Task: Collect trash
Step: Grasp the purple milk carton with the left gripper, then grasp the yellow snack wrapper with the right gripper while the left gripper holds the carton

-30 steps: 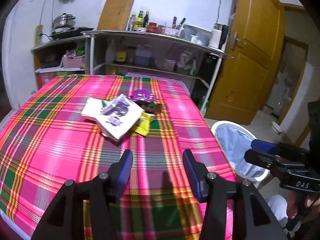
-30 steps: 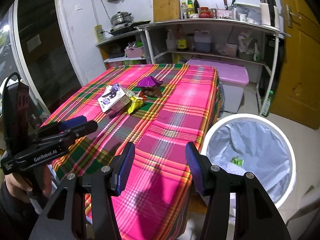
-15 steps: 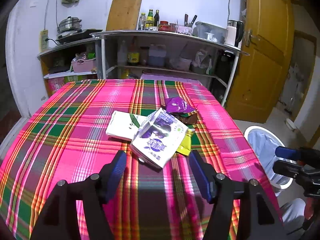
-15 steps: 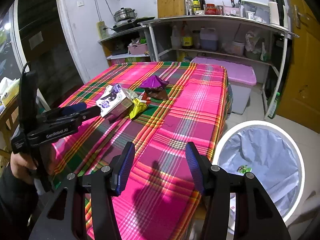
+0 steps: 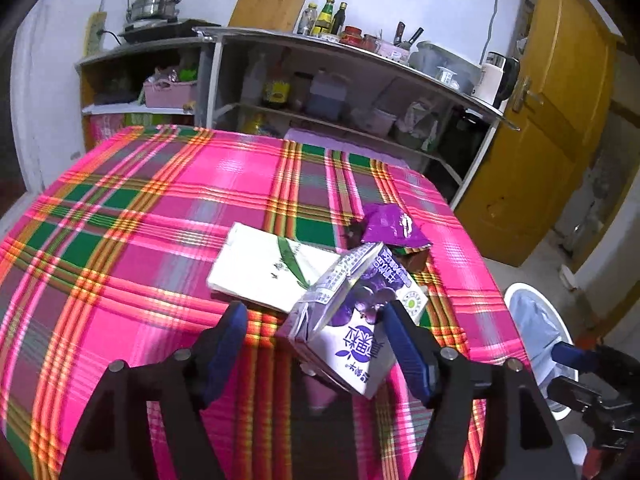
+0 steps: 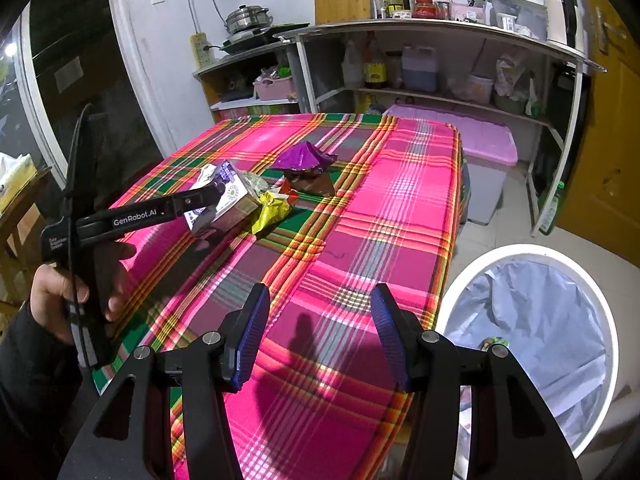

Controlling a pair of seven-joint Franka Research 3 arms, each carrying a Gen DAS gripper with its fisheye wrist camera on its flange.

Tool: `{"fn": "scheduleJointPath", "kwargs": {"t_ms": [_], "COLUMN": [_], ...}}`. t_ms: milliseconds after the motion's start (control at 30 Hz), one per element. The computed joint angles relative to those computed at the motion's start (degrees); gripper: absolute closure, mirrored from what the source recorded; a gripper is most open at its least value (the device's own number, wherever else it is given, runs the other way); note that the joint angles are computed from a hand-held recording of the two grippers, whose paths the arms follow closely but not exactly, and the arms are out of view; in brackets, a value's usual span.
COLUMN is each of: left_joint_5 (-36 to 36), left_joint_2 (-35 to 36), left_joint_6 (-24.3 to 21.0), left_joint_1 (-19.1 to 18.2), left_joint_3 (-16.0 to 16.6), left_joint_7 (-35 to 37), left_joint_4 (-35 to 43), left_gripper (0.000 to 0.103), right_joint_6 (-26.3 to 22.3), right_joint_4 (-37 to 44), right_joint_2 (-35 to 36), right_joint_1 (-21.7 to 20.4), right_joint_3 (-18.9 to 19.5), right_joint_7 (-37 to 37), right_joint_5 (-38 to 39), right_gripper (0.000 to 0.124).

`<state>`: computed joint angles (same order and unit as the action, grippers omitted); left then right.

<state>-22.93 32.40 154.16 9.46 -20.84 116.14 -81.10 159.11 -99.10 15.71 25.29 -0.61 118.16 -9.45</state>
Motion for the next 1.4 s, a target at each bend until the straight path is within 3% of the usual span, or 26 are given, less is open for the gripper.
{"fn": "scheduleJointPath", "kwargs": {"t_ms": [200, 267, 433, 467, 867, 1067, 1400], "left_joint_5": [2.4, 2.0, -0.4, -1.0, -13.3, -18.1, -23.5], "left_joint_2": [1.4, 1.4, -0.8, -1.4, -8.8, -11.1, -11.9], "left_joint_6": [-4.7, -4.3, -0.7, 0.0, 6.3, 6.7, 5.3], "left_joint_1": [-1.9, -1.7, -0.2, 0.1, 4.1, 3.9, 3.0], "left_joint_3": [1.3, 1.0, -1.0, -1.6, -4.7, -3.3, -0.3], "left_joint_7": [-2.0, -1.7, 2.2, 3.4, 14.1, 17.9, 20.7], "left_joint_4": [2.2, 2.1, -1.8, -2.8, -12.4, -14.5, -15.4], "left_gripper": [0.032, 0.032, 0.064, 0.067, 0.067, 0.067, 0.067], "right_joint_6": [-0.4, -0.6, -0.8, -0.9, -4.5, -8.8, -19.7], "right_joint_4": [0.7, 0.8, 1.3, 1.5, 8.6, 18.3, 41.5], "right_joint_2": [0.5, 0.4, 0.7, 0.8, 5.0, 11.3, 26.2], "right_joint_1": [-0.1, 0.0, 0.0, -0.1, -0.7, -0.6, -0.7], "right_joint_3": [0.1, 0.0, -0.2, -0.1, 1.1, 1.7, 1.4], "right_joint_7": [-0.7, -0.6, -0.3, -0.5, -4.1, -7.8, -11.4], "right_joint_5": [0.6, 0.4, 0.2, 0.3, 4.1, 7.6, 12.0], "right_gripper": [0.070, 0.070, 0.070, 0.070, 0.070, 0.070, 0.070]}}
